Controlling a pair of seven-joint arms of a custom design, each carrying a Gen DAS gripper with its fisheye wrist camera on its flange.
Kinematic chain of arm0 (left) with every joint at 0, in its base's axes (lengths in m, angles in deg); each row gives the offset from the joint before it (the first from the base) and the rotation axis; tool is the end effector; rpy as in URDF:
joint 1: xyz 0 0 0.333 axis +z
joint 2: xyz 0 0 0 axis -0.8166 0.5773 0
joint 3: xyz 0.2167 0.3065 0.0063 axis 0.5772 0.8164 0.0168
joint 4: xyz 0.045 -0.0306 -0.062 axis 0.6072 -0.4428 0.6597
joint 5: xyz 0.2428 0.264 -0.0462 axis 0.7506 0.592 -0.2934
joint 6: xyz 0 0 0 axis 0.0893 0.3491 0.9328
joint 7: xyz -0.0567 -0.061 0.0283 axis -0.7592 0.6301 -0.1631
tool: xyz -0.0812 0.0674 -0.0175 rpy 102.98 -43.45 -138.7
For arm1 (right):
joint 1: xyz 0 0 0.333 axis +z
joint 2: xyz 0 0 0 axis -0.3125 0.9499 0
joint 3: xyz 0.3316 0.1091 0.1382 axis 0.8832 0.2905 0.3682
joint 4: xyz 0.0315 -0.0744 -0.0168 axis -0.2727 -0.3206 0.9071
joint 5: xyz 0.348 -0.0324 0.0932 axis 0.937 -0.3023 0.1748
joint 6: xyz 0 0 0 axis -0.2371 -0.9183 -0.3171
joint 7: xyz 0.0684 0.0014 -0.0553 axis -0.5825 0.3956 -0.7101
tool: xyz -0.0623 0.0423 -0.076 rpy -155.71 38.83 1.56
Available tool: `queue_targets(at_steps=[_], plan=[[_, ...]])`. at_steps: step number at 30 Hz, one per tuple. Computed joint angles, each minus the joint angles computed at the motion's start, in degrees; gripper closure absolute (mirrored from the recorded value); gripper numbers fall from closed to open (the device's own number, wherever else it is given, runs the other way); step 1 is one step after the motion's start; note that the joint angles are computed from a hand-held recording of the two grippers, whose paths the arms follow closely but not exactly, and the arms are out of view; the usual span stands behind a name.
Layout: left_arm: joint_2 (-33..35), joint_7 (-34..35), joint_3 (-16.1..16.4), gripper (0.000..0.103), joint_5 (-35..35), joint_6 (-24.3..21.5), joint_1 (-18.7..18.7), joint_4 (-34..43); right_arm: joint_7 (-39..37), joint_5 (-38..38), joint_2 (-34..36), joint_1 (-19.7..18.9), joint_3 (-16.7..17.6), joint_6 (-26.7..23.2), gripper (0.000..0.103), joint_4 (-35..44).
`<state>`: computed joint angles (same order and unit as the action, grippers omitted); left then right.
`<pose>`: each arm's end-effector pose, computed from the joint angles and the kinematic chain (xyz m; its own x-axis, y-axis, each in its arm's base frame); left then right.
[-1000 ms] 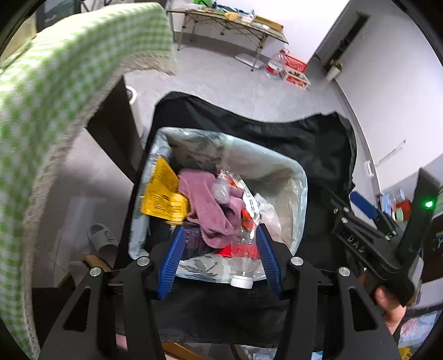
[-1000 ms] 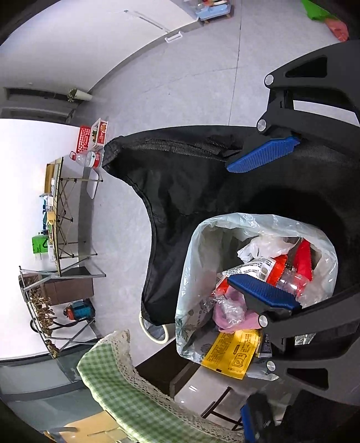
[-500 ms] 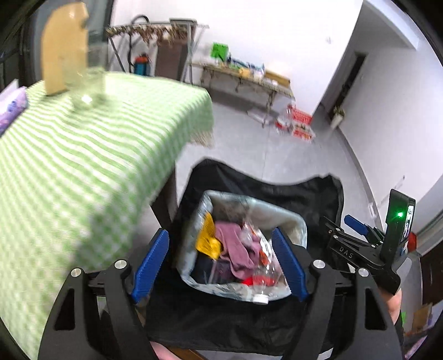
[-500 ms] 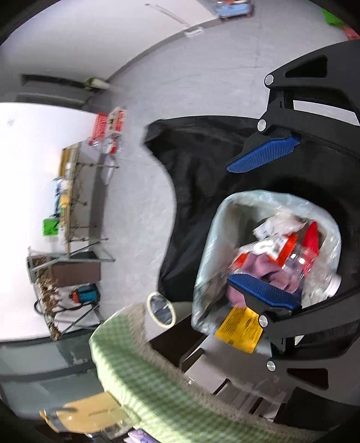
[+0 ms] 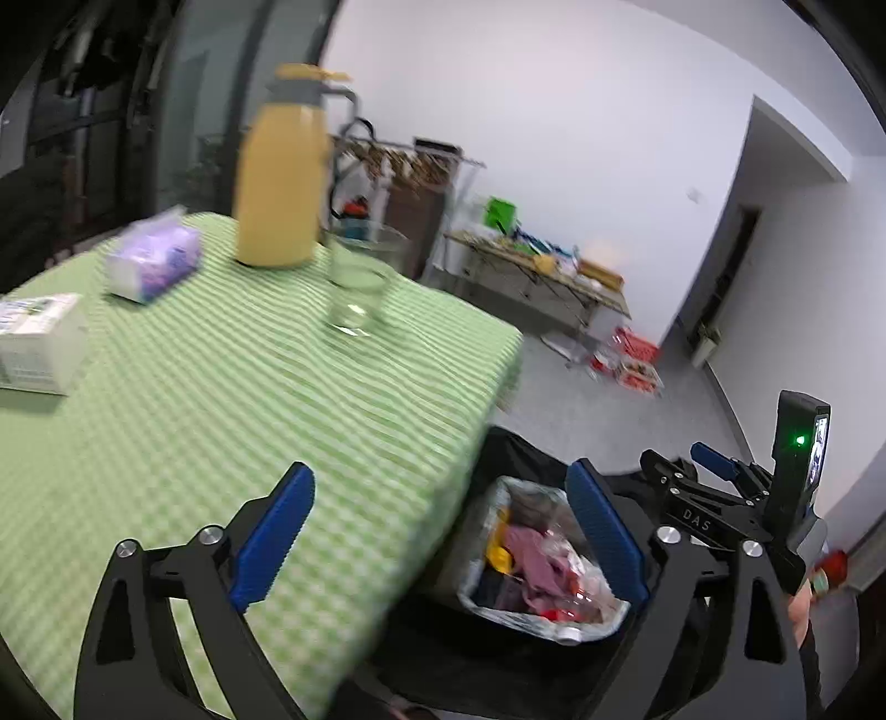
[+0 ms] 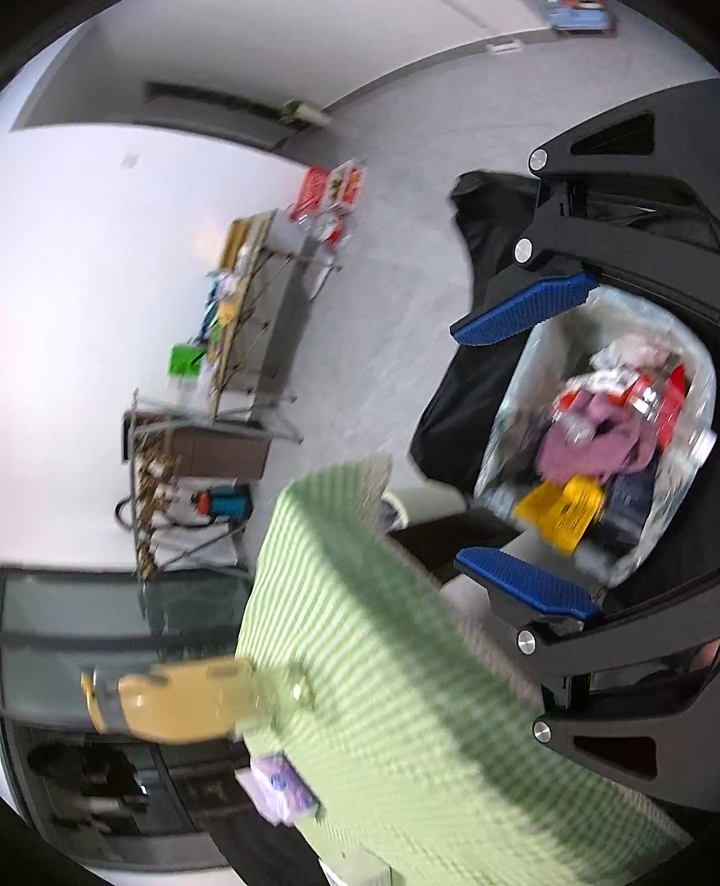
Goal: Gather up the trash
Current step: 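Move both tools back from the bin to the table, then grasp the clear straw with the left tool while the right tool grasps the blue cap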
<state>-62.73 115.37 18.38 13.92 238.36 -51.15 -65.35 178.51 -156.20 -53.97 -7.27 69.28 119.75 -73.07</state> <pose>0.7051 -0.1513 0.5350 -0.5568 -0.7954 0.2394 -0.5928 0.1786 -0.7853 0.6254 0.0779 0.4852 -0.4244 -0.9055 0.0083 -0.5539 0.2523 -0.7935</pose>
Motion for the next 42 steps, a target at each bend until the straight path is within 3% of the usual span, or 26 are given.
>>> queue_targets(at_steps=[15, 18, 23, 25, 26, 30, 33, 35, 38, 39, 42], plan=[[-3.3, 1.8, 4.8, 0.012, -2.6, 6.5, 9.9, -2.1, -14.7, 4.2, 9.2, 8.4, 0.2, 4.1, 0.027, 17.0], [-2.0, -5.2, 9.3, 0.012, 3.1, 5.9, 9.6, -0.3, -19.0, 7.2, 11.2, 10.0, 0.0, 4.8, 0.027, 19.9], [1.8, -11.3, 12.8, 0.012, 12.1, 6.5, 11.7, 3.2, -25.3, 12.4, 13.3, 12.1, -0.2, 6.4, 0.027, 22.8], [3.5, -17.4, 17.5, 0.012, 17.7, 5.6, 10.7, 4.8, -26.2, 12.9, 13.6, 13.7, -1.3, 7.4, 0.027, 23.2], [5.1, -20.8, 19.5, 0.015, 20.1, 4.3, 10.4, 6.7, -27.1, 13.3, 14.0, 14.3, -1.7, 8.0, 0.027, 23.5], [9.2, -26.4, 20.8, 0.028, 24.9, 0.3, 11.9, 11.8, -33.4, 18.9, 16.6, 15.1, -1.1, 7.2, 0.027, 26.2], [12.3, -27.9, 18.9, 0.042, 27.0, -2.1, 13.8, 16.0, -37.4, 23.2, 18.1, 15.6, -0.6, 7.0, 0.027, 27.8], [13.7, -28.7, 17.1, 0.071, 27.9, -3.8, 15.1, 17.7, -39.1, 24.9, 18.8, 16.5, -1.2, 7.2, 0.027, 28.6], [15.9, -26.6, 12.0, 0.088, 26.2, -9.3, 18.8, 21.8, -42.1, 27.7, 19.9, 17.9, -1.8, 7.0, 0.027, 29.9], [16.1, -24.8, 9.9, 0.090, 24.5, -10.0, 20.3, 22.0, -43.3, 28.8, 20.3, 18.2, -1.8, 6.8, 0.027, 30.4], [15.3, -21.3, 8.0, 0.100, 21.8, -8.4, 21.6, 20.3, -47.1, 32.3, 22.0, 18.8, -1.4, 6.1, 0.027, 32.6]])
